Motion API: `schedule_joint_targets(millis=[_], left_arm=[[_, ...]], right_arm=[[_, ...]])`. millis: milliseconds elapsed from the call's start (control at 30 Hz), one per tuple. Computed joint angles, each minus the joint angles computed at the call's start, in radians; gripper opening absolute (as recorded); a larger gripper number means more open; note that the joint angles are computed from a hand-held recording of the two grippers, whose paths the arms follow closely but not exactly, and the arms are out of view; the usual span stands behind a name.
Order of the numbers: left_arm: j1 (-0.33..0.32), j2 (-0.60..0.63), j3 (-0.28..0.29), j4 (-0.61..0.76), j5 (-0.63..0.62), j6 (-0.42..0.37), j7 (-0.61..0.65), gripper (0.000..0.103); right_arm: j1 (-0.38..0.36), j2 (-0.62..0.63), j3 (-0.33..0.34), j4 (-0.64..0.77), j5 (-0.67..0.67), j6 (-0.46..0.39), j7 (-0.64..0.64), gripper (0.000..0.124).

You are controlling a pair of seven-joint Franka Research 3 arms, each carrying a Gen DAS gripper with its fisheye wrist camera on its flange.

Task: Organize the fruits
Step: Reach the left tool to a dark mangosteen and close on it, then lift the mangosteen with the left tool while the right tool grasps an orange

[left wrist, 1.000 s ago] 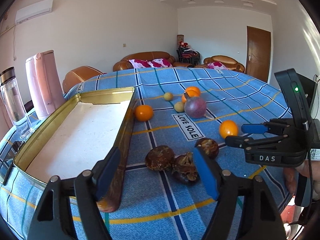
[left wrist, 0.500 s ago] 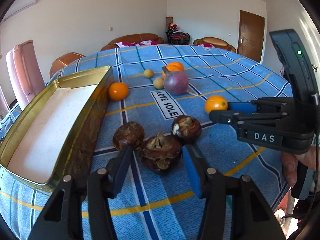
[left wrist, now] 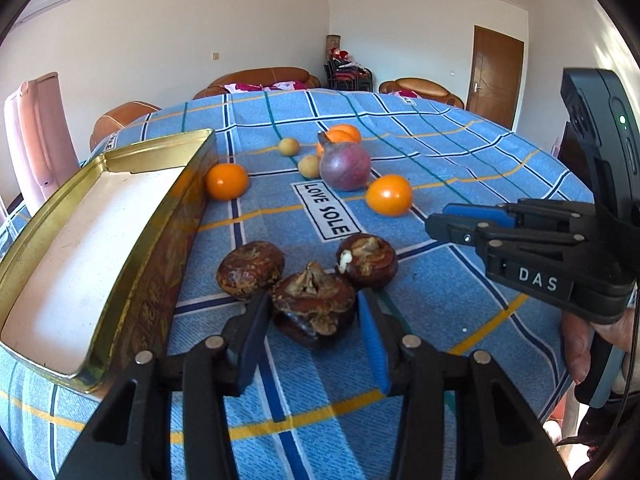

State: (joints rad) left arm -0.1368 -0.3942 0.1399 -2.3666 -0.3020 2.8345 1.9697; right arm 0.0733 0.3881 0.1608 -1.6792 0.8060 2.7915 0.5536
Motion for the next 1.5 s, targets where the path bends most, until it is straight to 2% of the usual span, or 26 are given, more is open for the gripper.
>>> schedule_joint_targets(millis=[33, 67, 100, 133, 267, 433, 600, 733, 833, 933, 1133, 1300, 1500], left_arm=[[-0.001, -0.003, 0.002, -0.002, -0.004, 0.006, 0.001, 0.046], [-0.005, -0.009, 0.006, -0.007, -0.01, 0.019, 0.005, 0.046], [-0.013, -0.016, 0.012, -0.011, -0.017, 0.034, 0.013, 0.046], [-0.02, -0.02, 0.019, -0.012, -0.02, 0.048, 0.021, 0.046], [-0.026, -0.009, 0.028, 0.011, -0.007, 0.078, 0.017, 0.046], [-0.004, 0.028, 0.016, 0.055, 0.024, 0.104, -0.021, 0.046], [0.013, 0.072, 0.007, 0.102, 0.047, 0.129, -0.049, 0.046], [0.019, 0.097, 0.007, 0.126, 0.043, 0.134, -0.056, 0.046], [0.034, 0.104, 0.002, 0.126, 0.044, 0.137, -0.065, 0.046], [0.04, 0.102, 0.008, 0.124, 0.036, 0.137, -0.073, 0.046], [0.058, 0.092, 0.022, 0.123, 0.024, 0.147, -0.09, 0.046], [0.1, 0.09, 0.015, 0.118, 0.06, 0.157, -0.141, 0.046], [0.127, 0.091, 0.007, 0.106, 0.117, 0.182, -0.187, 0.046]], right_arm=[[0.005, -0.001, -0.007, -0.001, -0.011, -0.003, 0.015, 0.04], [0.008, -0.002, -0.012, 0.0, -0.019, -0.006, 0.028, 0.062], [0.003, -0.006, -0.007, -0.001, -0.012, -0.008, 0.026, 0.069], [-0.001, -0.008, -0.005, 0.002, -0.007, -0.016, 0.026, 0.07], [0.039, 0.004, -0.043, 0.047, -0.096, -0.039, 0.124, 0.07], [0.097, 0.089, -0.111, 0.161, -0.291, -0.062, 0.341, 0.07], [0.075, 0.137, -0.092, 0.227, -0.354, -0.108, 0.397, 0.061], [0.056, 0.153, -0.064, 0.26, -0.357, -0.151, 0.379, 0.055], [0.067, 0.175, -0.075, 0.294, -0.386, -0.192, 0.398, 0.038], [0.055, 0.181, -0.063, 0.296, -0.376, -0.208, 0.387, 0.038], [0.039, 0.134, -0.034, 0.216, -0.317, -0.1, 0.323, 0.038], [0.012, 0.1, 0.017, 0.17, -0.224, -0.026, 0.218, 0.038], [-0.007, 0.062, 0.064, 0.131, -0.105, 0.018, 0.078, 0.038]])
